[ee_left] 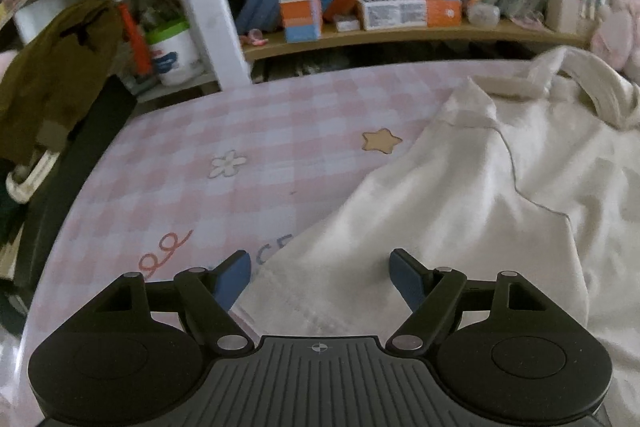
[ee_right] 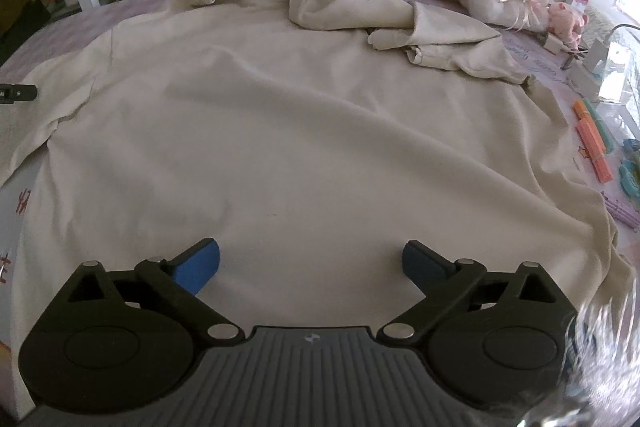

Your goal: Fold clothes

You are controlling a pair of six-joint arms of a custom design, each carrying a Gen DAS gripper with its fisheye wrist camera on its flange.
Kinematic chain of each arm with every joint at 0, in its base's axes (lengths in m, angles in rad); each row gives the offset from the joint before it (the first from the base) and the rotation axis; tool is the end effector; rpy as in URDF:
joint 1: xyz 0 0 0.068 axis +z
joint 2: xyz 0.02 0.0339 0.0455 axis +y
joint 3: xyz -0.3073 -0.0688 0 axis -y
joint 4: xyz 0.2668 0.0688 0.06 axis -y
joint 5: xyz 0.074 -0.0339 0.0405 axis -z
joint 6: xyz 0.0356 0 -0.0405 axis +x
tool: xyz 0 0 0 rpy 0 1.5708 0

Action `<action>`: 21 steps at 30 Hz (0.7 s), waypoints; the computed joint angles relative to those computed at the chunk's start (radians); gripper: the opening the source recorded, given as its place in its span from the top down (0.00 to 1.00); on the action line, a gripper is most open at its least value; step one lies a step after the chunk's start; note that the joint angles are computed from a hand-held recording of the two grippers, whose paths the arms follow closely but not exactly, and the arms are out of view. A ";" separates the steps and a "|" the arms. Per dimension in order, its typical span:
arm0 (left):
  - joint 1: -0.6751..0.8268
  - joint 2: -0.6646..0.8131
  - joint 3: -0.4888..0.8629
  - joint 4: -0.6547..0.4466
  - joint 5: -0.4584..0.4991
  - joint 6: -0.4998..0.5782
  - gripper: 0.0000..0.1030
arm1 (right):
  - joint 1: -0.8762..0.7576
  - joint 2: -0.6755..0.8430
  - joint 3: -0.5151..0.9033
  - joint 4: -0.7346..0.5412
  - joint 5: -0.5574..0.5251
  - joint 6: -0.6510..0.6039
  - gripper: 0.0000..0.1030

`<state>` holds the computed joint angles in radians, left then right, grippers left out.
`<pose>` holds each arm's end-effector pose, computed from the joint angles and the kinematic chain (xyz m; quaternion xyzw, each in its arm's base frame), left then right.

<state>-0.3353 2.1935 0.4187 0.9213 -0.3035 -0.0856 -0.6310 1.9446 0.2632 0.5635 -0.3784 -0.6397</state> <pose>0.2631 -0.0804 0.0083 0.0626 0.9250 0.0659 0.3689 0.1767 -0.1128 0.0315 -0.0464 0.9569 0.0166 0.2862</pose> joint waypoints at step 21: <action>0.123 -0.052 -0.003 -0.105 0.087 -0.157 0.23 | 0.031 -0.006 0.004 -0.019 0.028 0.030 0.00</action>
